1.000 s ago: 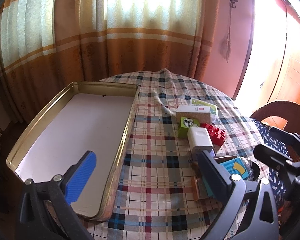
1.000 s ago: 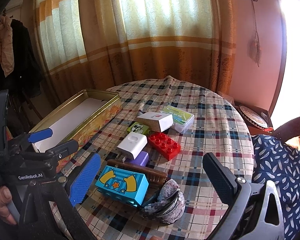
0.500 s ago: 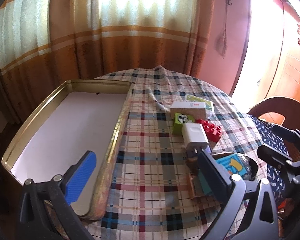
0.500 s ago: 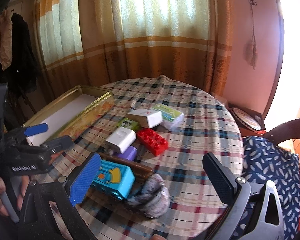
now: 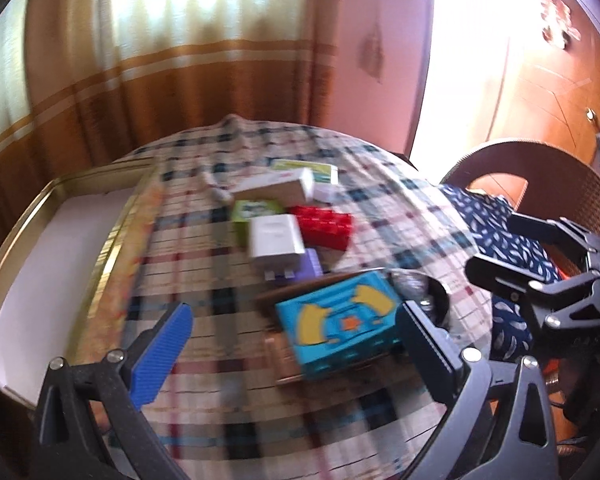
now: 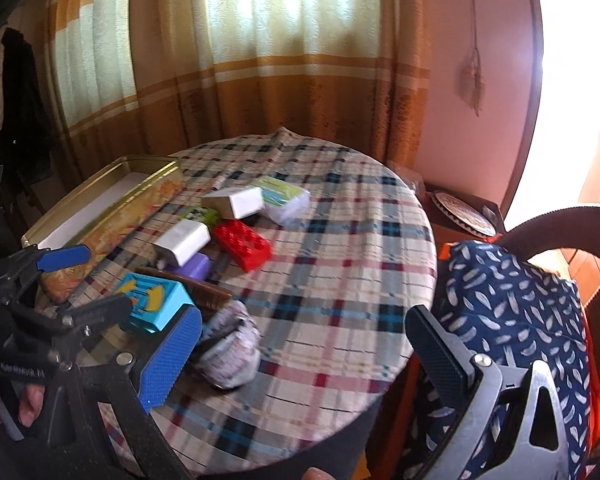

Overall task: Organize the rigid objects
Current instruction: 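Grasp the blue Duplo block with the left tool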

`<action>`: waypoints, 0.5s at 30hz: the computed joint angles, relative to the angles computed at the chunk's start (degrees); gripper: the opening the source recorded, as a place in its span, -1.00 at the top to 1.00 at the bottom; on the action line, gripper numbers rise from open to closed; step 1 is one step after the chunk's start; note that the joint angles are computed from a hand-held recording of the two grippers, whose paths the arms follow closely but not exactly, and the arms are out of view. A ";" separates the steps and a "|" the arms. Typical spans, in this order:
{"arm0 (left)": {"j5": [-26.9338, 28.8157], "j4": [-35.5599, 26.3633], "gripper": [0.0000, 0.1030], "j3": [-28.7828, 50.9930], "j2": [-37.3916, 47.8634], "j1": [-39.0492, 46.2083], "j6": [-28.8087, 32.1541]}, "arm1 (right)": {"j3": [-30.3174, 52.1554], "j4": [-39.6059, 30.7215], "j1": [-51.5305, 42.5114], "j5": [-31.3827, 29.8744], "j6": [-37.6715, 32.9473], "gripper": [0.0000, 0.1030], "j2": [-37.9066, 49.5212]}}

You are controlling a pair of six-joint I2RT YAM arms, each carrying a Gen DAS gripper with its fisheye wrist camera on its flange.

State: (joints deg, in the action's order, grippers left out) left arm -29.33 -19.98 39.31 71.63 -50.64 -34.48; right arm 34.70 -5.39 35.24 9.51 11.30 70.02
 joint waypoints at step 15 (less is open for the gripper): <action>5.92 5.32 -0.46 -4.62 -0.72 4.31 1.29 | -2.05 5.18 2.52 -0.33 -0.50 -0.99 4.19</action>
State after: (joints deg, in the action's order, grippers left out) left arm -23.41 -14.66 34.68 70.91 -46.33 -33.19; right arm 32.64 -0.20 37.76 9.17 10.80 74.20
